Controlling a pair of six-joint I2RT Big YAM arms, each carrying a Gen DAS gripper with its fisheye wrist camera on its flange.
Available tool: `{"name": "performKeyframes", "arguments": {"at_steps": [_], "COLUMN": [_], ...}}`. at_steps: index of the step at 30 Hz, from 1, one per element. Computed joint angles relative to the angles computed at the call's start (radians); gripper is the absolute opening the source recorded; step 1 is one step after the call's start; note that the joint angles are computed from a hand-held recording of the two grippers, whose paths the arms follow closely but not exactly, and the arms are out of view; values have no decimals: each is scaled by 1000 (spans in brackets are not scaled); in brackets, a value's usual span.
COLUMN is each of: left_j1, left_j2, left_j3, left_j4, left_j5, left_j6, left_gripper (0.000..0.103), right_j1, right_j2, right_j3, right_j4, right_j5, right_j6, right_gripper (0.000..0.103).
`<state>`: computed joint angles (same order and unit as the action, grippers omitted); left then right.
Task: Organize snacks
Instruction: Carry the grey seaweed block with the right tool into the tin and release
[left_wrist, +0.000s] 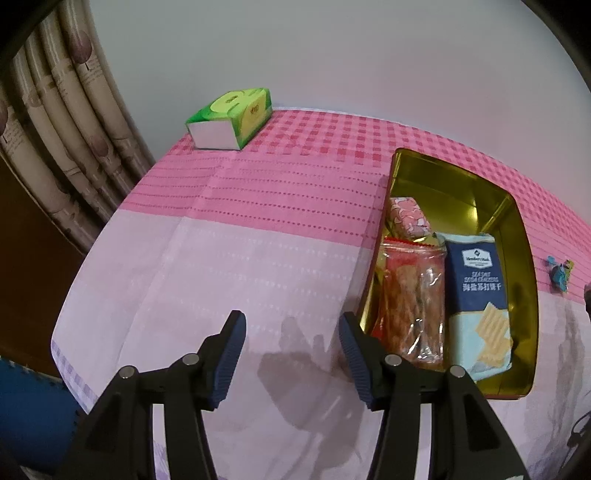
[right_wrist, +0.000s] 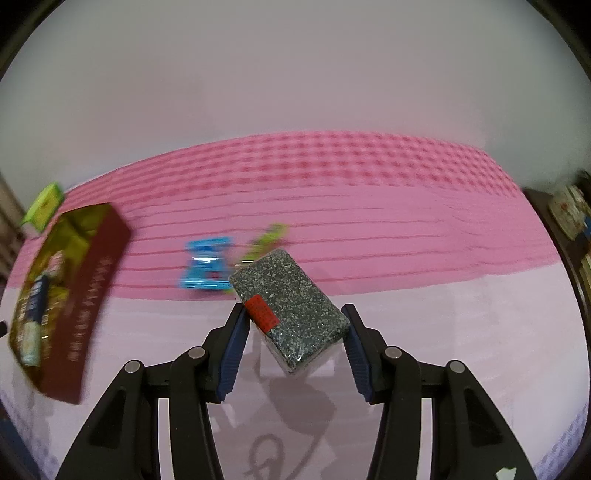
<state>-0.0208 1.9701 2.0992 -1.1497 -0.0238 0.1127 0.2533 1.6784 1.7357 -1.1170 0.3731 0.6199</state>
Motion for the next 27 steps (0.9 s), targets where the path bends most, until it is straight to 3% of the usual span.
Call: {"name": "performKeyframes", "arguments": {"at_steps": [14,27], "left_j1": [17,21], "left_j2": [3,20], "left_j3": [10,30], "left_j4": [-4,-20], "left_j5": [21,2], "left_j6": [-7,-20], "left_gripper": [54,54], "right_j1": [144,178], "right_j2": [282,548], "right_j3": [463,886], "right_j4": [-151,-339], "right_j5": [-62,-71], "right_j6": [-78,-120], "right_gripper": [47,47]}}
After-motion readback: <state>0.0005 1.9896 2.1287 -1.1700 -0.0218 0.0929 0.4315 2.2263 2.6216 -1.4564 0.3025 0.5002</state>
